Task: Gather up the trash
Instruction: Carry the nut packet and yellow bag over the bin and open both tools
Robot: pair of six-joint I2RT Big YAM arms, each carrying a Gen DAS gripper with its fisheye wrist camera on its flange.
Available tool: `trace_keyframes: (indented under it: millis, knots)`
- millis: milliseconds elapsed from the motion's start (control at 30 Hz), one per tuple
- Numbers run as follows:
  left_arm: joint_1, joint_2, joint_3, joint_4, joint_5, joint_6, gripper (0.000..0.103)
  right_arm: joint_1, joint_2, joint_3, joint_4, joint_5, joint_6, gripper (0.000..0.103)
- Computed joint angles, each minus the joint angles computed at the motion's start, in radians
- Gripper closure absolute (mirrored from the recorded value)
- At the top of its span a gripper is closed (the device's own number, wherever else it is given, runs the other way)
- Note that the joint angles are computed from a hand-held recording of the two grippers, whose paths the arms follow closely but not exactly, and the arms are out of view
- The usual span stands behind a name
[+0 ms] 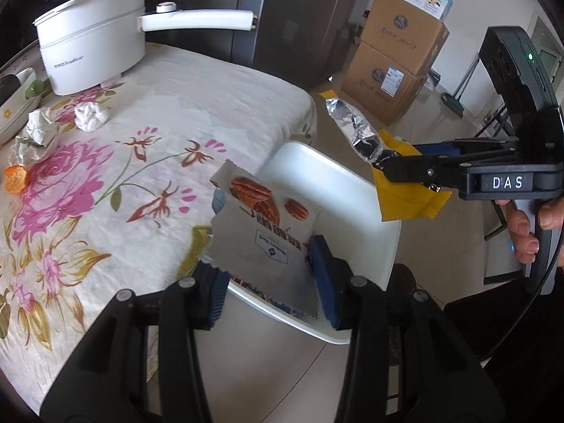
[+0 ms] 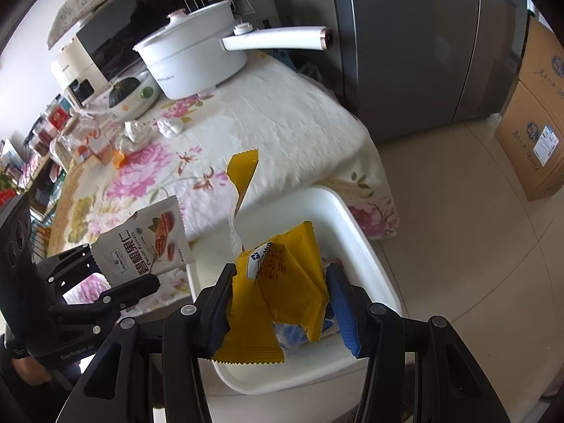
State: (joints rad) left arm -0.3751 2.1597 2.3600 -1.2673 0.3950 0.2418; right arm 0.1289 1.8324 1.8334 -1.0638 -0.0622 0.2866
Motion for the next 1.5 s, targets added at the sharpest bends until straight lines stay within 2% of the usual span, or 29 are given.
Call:
trace_keyframes:
  millis: [233,300,367,400,433,500,633,800,867,900,933,1267,1500]
  knots:
    - [-0.028,0.027,0.015,-0.057,-0.022,0.047,0.057,-0.008,-0.005,-0.037,-0.026,0.009,-0.042,0.051]
    - [-0.028,0.037,0.028,-0.074,-0.025,0.055,0.054,-0.011,-0.007,-0.045,-0.034,0.009,-0.051,0.051]
    - [-0.029,0.047,0.048,-0.101,-0.03,0.053,0.034,-0.013,-0.008,-0.051,-0.041,0.01,-0.058,0.051]
    - [-0.029,0.056,0.064,-0.12,-0.039,0.049,0.02,-0.013,-0.009,-0.053,-0.043,0.01,-0.061,0.051]
    - [-0.029,0.055,0.063,-0.122,-0.058,0.045,0.013,-0.014,-0.009,-0.054,-0.044,0.01,-0.064,0.051]
    - [-0.031,0.075,0.102,-0.171,-0.083,0.057,0.012,-0.014,-0.009,-0.056,-0.047,0.011,-0.067,0.051]
    - [-0.02,0.069,0.098,-0.19,-0.122,0.068,0.005,-0.012,-0.005,-0.049,-0.052,0.011,-0.072,0.051]
    - [0.004,0.046,0.067,-0.175,-0.15,0.055,0.001,-0.002,0.002,-0.039,-0.055,0.027,-0.079,0.049]
    - [0.015,0.025,0.032,-0.155,-0.16,0.053,0.001,0.003,0.007,-0.033,-0.052,0.052,-0.076,0.036]
    - [0.022,0.015,0.015,-0.145,-0.164,0.055,0.001,0.004,0.009,-0.03,-0.05,0.062,-0.069,0.02]
    - [0.026,0.007,0.002,-0.136,-0.169,0.055,0.001,0.005,0.01,-0.03,-0.045,0.07,-0.064,0.017]
    - [0.065,-0.044,-0.074,-0.09,-0.179,0.046,0.001,0.016,0.031,0.003,-0.057,0.064,-0.068,0.017]
    - [0.084,-0.049,-0.076,-0.084,-0.188,0.013,0.001,0.026,0.04,0.018,-0.06,0.073,-0.074,0.016]
